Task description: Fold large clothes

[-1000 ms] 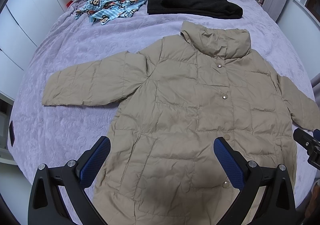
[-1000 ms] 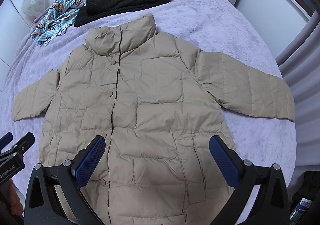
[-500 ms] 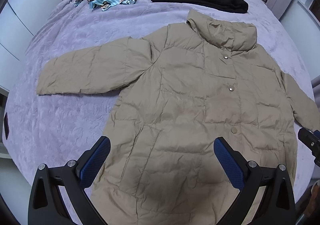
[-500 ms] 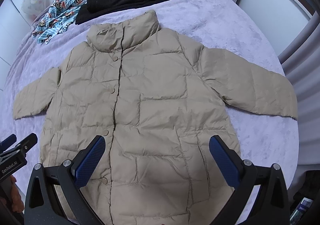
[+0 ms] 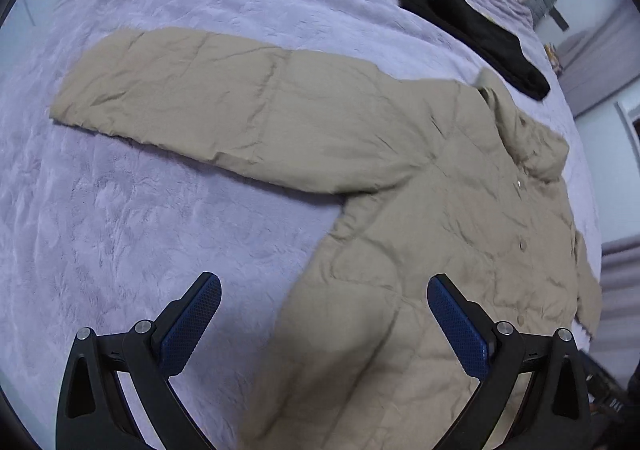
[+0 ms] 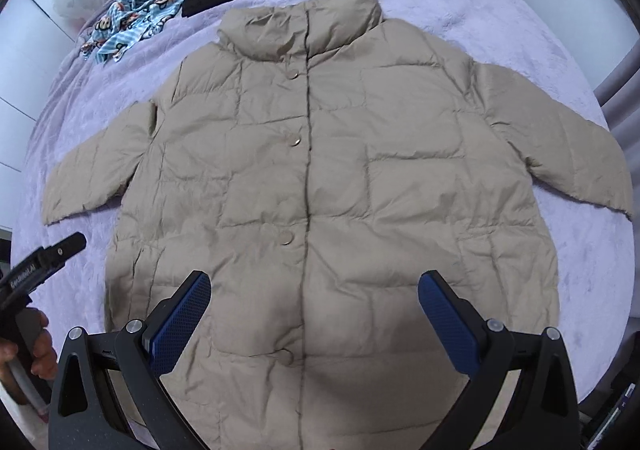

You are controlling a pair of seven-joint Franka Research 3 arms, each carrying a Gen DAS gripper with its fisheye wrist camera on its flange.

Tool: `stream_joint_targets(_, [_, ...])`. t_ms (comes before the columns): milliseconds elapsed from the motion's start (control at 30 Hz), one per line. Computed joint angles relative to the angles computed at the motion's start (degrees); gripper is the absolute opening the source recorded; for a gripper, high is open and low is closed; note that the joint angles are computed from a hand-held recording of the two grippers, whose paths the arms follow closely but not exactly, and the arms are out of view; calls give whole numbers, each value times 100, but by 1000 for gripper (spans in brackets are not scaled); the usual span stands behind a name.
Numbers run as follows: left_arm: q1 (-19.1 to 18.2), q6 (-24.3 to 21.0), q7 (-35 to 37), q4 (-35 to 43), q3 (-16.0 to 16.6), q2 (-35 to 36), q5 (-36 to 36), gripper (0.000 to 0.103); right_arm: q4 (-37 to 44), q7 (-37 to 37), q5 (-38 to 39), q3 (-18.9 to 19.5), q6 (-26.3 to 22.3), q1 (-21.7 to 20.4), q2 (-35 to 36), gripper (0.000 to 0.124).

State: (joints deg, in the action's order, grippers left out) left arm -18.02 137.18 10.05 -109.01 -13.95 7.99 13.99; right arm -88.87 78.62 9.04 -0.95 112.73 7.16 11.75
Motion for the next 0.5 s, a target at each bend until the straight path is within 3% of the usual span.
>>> stream_joint_targets(167, [539,1965,-457,-1823,339,-660,-224,103,-582,194,271,166,342,204,-144,103])
stream_joint_targets(333, [974,3524,108,-2592,422,-487,-1191,103,-1031,162,570,320,749,422,-199,103])
stream_joint_targets(433, [1064,3824,-55,-2517,580,-310,-882,103,-1178,151,754,375,959,521,-168,103])
stream_joint_targets(500, [1041,3668,-276,-2271,759,-180,-380,103,-1188,198,784,397,1090,592,-108,103])
